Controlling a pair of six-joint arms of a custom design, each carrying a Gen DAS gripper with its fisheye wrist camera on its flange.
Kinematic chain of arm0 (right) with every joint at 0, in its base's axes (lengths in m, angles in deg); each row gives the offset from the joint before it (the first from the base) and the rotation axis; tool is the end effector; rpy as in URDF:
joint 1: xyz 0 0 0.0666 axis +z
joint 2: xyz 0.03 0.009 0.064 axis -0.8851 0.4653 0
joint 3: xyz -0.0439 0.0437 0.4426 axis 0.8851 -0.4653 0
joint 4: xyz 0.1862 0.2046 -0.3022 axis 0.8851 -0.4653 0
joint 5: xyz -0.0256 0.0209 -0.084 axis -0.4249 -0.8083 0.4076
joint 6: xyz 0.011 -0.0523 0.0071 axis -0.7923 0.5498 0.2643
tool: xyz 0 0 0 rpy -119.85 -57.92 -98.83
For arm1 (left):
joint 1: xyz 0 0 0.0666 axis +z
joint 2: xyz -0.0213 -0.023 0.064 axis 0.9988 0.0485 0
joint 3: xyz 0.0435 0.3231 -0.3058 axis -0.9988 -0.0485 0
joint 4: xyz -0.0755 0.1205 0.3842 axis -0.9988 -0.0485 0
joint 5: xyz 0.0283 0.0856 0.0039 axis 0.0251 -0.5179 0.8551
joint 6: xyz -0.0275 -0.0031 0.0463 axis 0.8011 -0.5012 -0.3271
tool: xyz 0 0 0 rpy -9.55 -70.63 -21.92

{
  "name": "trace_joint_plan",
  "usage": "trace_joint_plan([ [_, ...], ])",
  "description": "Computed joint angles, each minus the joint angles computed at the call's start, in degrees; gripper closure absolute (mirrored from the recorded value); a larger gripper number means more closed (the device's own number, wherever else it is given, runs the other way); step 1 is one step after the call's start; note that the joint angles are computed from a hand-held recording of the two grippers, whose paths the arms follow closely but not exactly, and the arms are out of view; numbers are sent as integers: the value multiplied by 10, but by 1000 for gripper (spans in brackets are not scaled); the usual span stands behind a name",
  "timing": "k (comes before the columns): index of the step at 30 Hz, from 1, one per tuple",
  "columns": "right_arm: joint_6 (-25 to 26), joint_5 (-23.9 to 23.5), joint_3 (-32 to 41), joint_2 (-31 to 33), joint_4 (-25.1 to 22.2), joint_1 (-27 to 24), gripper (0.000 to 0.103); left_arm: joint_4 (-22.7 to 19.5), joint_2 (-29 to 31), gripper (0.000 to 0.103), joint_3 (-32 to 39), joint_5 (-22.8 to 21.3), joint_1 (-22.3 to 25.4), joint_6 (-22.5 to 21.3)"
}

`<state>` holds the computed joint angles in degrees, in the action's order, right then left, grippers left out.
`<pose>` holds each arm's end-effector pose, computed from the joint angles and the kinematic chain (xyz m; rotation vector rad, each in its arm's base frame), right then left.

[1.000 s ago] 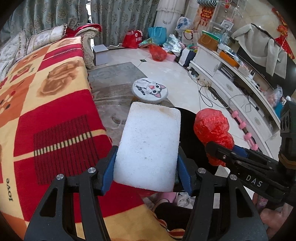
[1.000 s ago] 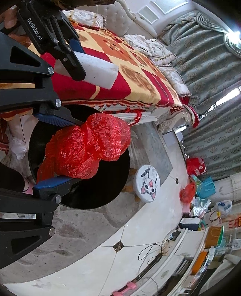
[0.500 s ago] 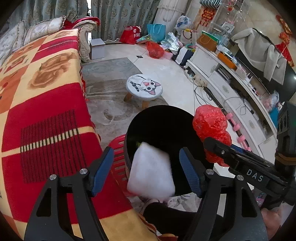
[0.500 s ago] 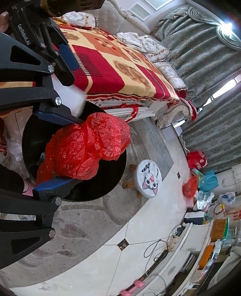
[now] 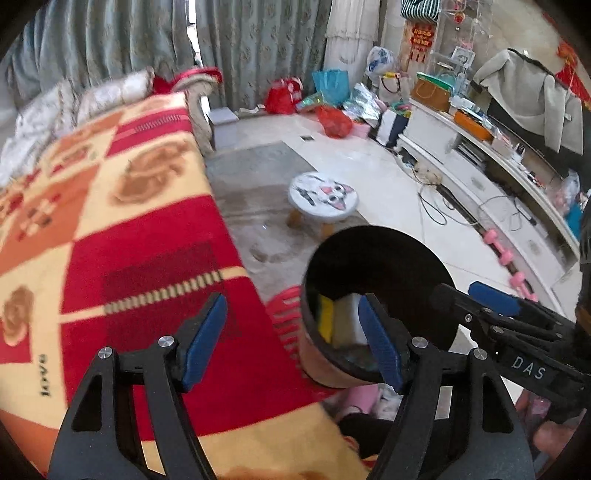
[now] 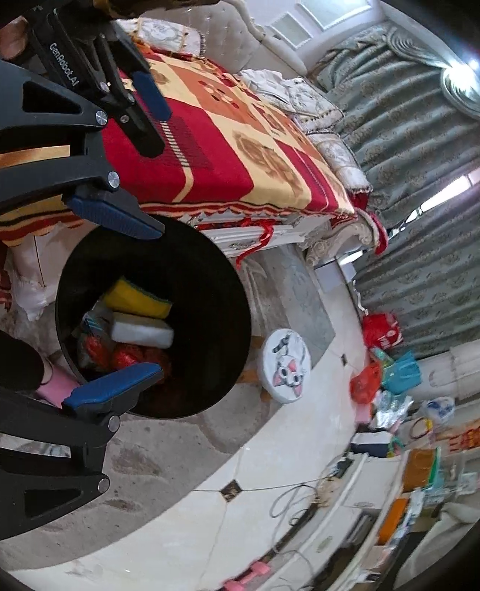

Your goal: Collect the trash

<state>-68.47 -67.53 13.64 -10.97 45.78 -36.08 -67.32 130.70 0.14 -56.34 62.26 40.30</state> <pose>0.3642 0.1747 0.3296 0.1694 2.3555 0.3897 0.4030 -0.1843 0.3346 0.2363 2.4189 -0.1755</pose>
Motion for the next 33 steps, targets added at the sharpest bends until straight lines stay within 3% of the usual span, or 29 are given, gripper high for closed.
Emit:
trace_joint_plan([
  [24,43,196,9,-51,-2,130,34,29,-136,30,-65,-40,36,-24],
  [33,49,229,11,-55,-5,149,34,28,-151,30,-69,-33,39,-24],
])
